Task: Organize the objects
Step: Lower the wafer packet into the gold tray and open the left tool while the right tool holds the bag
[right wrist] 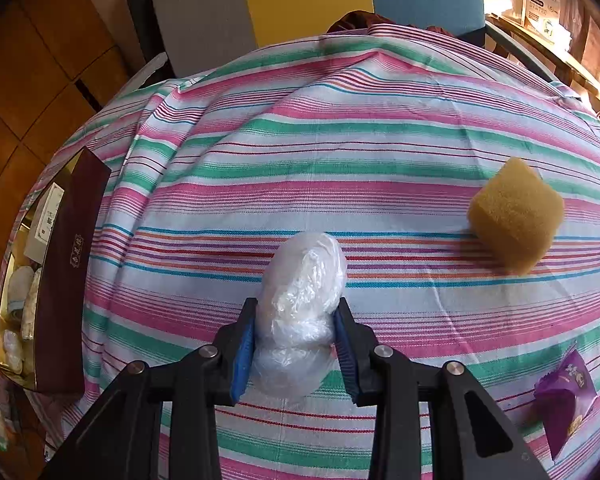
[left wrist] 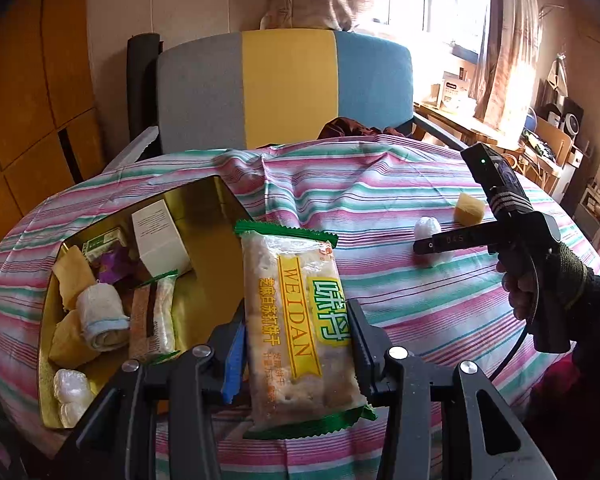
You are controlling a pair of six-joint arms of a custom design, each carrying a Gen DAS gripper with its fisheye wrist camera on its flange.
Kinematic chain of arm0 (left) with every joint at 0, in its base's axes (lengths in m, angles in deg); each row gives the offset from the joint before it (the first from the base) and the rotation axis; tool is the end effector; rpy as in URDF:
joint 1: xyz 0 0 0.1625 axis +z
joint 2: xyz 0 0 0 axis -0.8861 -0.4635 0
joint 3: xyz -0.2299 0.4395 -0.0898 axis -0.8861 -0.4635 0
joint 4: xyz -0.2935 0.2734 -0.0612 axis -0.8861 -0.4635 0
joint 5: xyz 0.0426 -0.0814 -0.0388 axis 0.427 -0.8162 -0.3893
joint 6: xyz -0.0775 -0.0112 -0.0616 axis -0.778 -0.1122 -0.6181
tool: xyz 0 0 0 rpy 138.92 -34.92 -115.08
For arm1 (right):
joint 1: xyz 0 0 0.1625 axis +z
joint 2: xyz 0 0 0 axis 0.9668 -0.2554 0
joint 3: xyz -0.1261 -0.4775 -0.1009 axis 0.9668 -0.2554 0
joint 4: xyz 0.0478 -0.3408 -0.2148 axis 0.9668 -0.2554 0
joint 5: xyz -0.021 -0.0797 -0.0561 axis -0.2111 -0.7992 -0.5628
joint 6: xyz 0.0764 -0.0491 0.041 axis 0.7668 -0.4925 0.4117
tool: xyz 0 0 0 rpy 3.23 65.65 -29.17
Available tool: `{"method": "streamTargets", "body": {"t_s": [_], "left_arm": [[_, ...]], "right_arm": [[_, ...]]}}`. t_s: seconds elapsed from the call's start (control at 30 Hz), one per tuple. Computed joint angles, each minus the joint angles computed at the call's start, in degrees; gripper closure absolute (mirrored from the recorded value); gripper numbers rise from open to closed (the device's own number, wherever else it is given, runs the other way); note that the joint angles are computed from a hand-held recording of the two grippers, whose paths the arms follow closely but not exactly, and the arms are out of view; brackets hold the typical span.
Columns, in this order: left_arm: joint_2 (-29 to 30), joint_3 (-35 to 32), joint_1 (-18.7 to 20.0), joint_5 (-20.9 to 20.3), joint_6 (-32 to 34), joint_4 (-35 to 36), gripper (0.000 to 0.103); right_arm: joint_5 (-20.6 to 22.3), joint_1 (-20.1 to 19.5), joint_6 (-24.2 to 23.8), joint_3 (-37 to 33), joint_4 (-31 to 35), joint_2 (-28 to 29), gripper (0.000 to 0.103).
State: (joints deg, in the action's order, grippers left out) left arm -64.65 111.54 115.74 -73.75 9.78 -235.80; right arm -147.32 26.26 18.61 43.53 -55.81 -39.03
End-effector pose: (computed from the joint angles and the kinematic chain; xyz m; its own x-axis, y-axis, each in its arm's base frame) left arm -0.1948 -0.6274 0.2625 -0.7206 -0.0926 -0.6871 0.4604 0.6771 -0.5741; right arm 0.2582 -0.8333 0.1008 -0.7934 -0.3323 0.5100 -0.4588 0.8771 -0.1423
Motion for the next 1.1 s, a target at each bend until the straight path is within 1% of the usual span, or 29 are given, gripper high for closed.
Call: {"method": "streamTargets", "body": {"t_s": [0.27,0.43,0.57,0.7,0.8,0.87,0.93,1.03,1.1], "left_arm": [[-2.2,1.48,0.52,2.68,-3.38,0.74,0.058],[-4.5,2.66,1.21,3.63,-6.56,2.09,0.058],[-7.46,4.09,2.22,5.09,-11.34,4.38,0.058],[-10.56,5.58,3.5,7.76,-16.52,7.05,0.058],[-12.54,6.49,4.68,8.92,-20.72,9.7,0.058],[-13.34,6.77,5.35,8.92,-22.81,10.96,0.058],[-13.49,6.71,5.86,8.74,-23.31,10.99,0.058],[-12.2,5.78,6.48,8.61,-20.41,8.84,0.058],[-11.2,4.7,7.17,7.84,-19.03,8.7,0.058]], "right_arm": [[-0.95,0.22,-0.97,-0.02,-0.51,0.3,0.067],[-1.33,0.3,-1.44,-0.01,-0.78,0.38,0.067],[-1.63,0.35,-1.71,0.07,-0.98,0.39,0.067],[-1.86,0.38,-1.8,0.01,-0.97,0.43,0.067],[-2.16,0.45,-1.98,-0.03,-1.04,0.49,0.067],[-2.26,0.46,-2.1,-0.07,-1.04,0.5,0.067],[-2.3,0.45,-2.14,-0.1,-1.01,0.5,0.067],[-2.55,0.51,-2.37,-0.12,-1.13,0.59,0.067],[-2.68,0.54,-2.41,-0.19,-1.16,0.66,0.067]]}}
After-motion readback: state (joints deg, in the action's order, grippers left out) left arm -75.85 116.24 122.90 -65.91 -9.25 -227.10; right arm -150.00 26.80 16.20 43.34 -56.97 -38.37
